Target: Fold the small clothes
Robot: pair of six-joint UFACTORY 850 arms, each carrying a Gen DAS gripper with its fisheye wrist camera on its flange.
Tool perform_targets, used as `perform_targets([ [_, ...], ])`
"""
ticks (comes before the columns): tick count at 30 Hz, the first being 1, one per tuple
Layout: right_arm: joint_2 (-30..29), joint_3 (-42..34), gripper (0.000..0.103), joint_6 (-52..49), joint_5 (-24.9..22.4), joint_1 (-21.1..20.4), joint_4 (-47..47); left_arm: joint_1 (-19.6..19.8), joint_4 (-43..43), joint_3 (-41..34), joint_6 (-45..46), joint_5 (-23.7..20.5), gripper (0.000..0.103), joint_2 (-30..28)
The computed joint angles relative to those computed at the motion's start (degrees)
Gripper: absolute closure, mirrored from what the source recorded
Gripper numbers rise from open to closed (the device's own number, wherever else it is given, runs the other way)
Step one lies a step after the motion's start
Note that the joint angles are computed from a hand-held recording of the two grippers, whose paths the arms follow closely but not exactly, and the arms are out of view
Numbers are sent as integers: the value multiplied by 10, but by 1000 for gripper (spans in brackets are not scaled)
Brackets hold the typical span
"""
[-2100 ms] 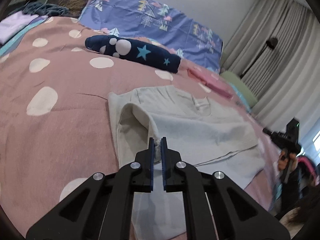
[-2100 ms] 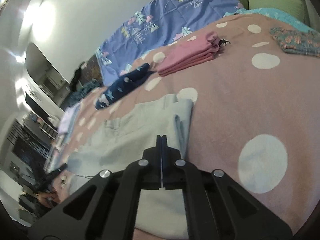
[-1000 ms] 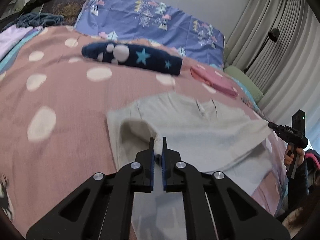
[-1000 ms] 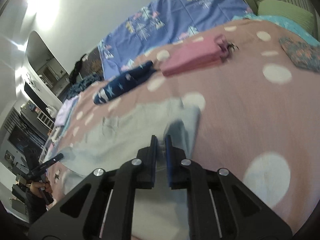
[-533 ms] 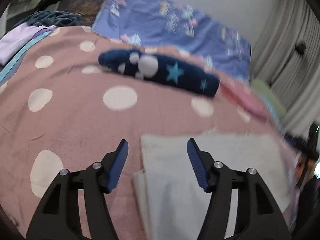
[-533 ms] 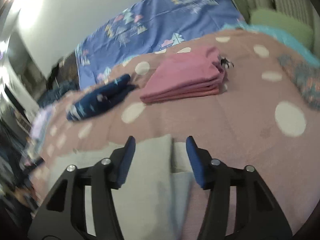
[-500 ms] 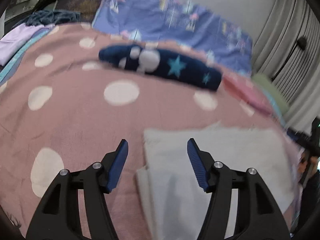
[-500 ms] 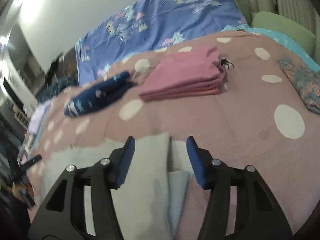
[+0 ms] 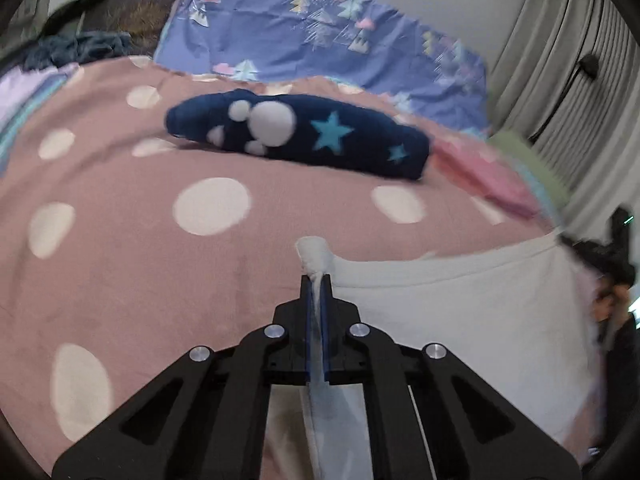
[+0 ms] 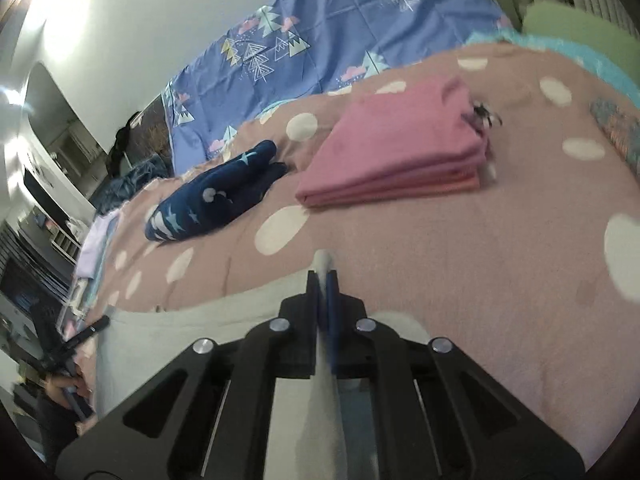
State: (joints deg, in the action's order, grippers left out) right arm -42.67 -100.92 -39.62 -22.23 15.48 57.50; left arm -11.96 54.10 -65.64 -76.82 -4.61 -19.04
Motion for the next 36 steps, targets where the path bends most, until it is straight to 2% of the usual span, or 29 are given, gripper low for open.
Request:
perform_targets([
  [2,-23,-25,88,99,-4,6,-115,-16,-73,-42,92,-109,81,-39],
  [3,-27,-29,73,131,-11,6,-146,-22,-81,-51,103,-136,73,-50],
  [4,-24,-23,66,140,-16,3,-154,-29,-66,-45,90,-138,68,-47],
  [6,-3,10,66,86,-8,-5,-99,-41,-4,-24,28,-131,62,-29],
  [7,10,31,66,26,-11,-14,-45,-57,22,-22,3,-156,61,-21],
  [9,26,58,68,-40,-24,-28,16,-80,52,-19,-20,-170,60,-11],
  [10,33,71,71,-58,-37,-38,37,-97,50,-18,-14,-152,57,-2],
  [11,35,76,80,-73,-48,-44,53,-112,25,-20,17,-128,56,3],
  [12,38,84,86,-94,-66,-52,76,-131,-18,-27,72,-107,56,3],
  [14,26,83,88,-134,-140,-72,124,-168,-112,-48,192,-85,52,-7],
  [15,17,76,88,-143,-174,-77,130,-189,-159,-60,252,-75,45,-15],
  [17,3,68,88,-154,-205,-80,132,-234,-262,-87,372,-53,44,-39],
  [20,-7,71,89,-195,-228,-87,167,-292,-432,-147,552,-75,44,-87],
  [22,-9,76,89,-213,-239,-90,187,-313,-492,-189,645,-110,41,-120],
  [23,-7,78,89,-216,-237,-90,186,-322,-486,-208,656,-129,39,-135],
  [25,1,86,86,-226,-230,-87,178,-345,-413,-252,620,-176,38,-170],
  [28,7,95,77,-247,-251,-89,181,-363,-321,-285,560,-211,36,-198],
  [30,9,97,75,-251,-258,-91,175,-372,-263,-297,512,-227,33,-206],
  [33,8,94,74,-247,-253,-88,165,-373,-250,-330,493,-257,33,-228],
  [36,3,92,74,-253,-270,-92,181,-379,-237,-363,476,-283,33,-249],
])
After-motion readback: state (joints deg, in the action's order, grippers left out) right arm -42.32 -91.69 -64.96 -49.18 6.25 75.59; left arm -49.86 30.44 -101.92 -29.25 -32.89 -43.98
